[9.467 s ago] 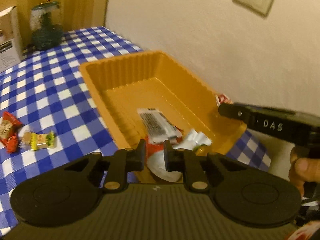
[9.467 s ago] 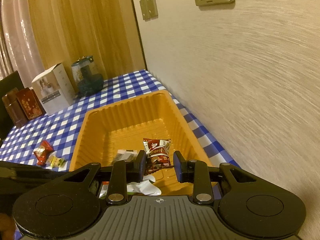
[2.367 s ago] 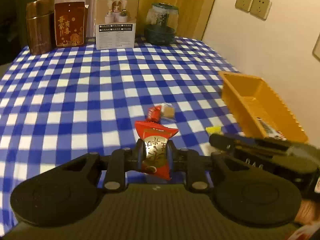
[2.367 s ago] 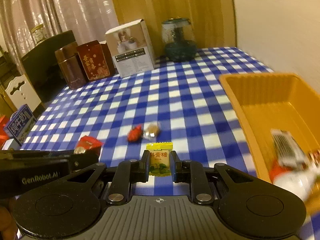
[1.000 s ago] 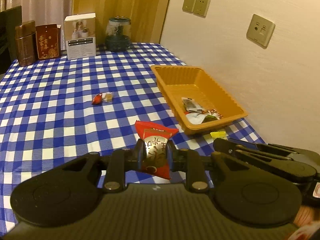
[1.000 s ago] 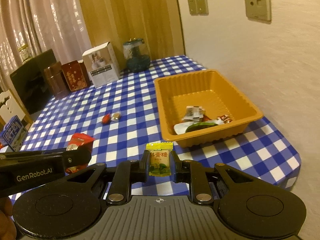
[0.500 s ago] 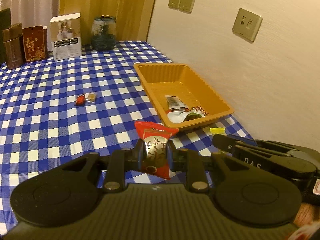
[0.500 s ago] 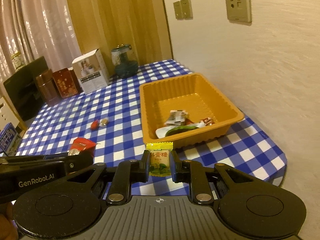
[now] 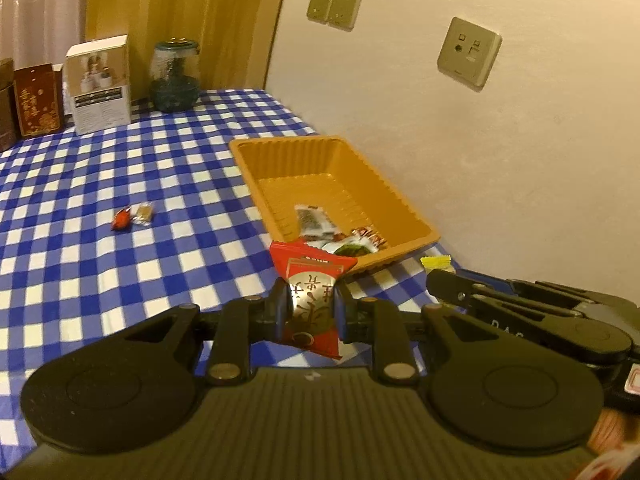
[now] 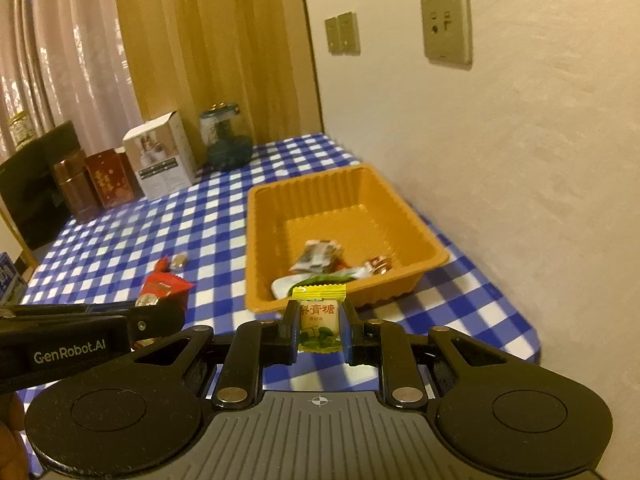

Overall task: Organize snacks
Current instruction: 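Carry the yellow-green candy and red packet over the orange tray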

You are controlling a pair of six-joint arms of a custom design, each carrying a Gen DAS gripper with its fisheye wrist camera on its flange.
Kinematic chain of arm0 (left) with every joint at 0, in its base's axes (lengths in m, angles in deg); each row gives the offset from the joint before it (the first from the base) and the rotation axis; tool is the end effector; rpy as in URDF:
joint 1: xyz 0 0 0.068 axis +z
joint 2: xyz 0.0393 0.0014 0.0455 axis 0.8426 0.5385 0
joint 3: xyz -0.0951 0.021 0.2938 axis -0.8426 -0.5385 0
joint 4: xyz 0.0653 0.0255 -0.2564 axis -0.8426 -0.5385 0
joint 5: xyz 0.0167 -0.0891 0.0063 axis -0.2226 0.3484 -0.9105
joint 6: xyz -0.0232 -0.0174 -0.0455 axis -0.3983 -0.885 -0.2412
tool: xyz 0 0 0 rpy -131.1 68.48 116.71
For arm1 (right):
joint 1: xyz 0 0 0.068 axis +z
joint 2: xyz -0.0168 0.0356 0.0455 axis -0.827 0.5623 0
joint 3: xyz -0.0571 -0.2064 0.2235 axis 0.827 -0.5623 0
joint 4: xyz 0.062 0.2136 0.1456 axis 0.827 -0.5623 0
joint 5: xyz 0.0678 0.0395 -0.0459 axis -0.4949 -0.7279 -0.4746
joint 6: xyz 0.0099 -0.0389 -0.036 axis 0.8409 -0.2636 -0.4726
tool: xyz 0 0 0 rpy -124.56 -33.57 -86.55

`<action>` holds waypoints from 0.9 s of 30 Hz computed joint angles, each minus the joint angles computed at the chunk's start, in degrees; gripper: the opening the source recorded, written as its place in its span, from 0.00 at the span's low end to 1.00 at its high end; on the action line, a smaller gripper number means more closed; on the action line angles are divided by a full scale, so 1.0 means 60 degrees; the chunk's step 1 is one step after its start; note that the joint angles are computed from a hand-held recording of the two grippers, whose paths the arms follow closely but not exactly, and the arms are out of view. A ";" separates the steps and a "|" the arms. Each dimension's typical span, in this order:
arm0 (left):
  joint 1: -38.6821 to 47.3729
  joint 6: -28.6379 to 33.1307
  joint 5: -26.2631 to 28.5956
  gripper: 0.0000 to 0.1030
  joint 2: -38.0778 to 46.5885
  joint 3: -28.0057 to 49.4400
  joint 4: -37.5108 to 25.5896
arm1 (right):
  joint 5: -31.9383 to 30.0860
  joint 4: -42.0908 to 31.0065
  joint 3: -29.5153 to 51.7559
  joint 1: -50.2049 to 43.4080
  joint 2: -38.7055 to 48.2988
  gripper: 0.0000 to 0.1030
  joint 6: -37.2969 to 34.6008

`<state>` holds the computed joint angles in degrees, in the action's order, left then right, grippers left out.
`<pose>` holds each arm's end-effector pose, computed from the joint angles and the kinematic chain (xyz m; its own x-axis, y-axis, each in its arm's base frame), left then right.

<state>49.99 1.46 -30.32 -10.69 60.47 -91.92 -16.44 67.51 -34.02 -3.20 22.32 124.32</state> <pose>0.2162 -0.0429 0.2440 -0.6643 0.1694 -0.7280 0.4638 0.8572 -0.2239 0.1521 0.1604 0.2242 -0.5577 0.2599 -0.7883 0.1657 0.9655 0.2011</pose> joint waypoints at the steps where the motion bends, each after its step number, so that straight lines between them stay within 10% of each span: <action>1: -0.0087 -0.0076 -0.0018 0.20 0.0122 0.0049 0.0114 | -0.0049 0.0074 -0.0050 -0.0156 -0.0068 0.20 -0.0169; 27: -0.1208 -0.1048 -0.0244 0.20 0.4025 0.2197 0.1991 | -0.3351 0.3308 -0.0215 -0.4700 0.0969 0.20 -0.3794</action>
<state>42.74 -4.82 -31.79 13.46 73.65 -79.97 -36.54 87.35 -35.31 -31.41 28.13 101.55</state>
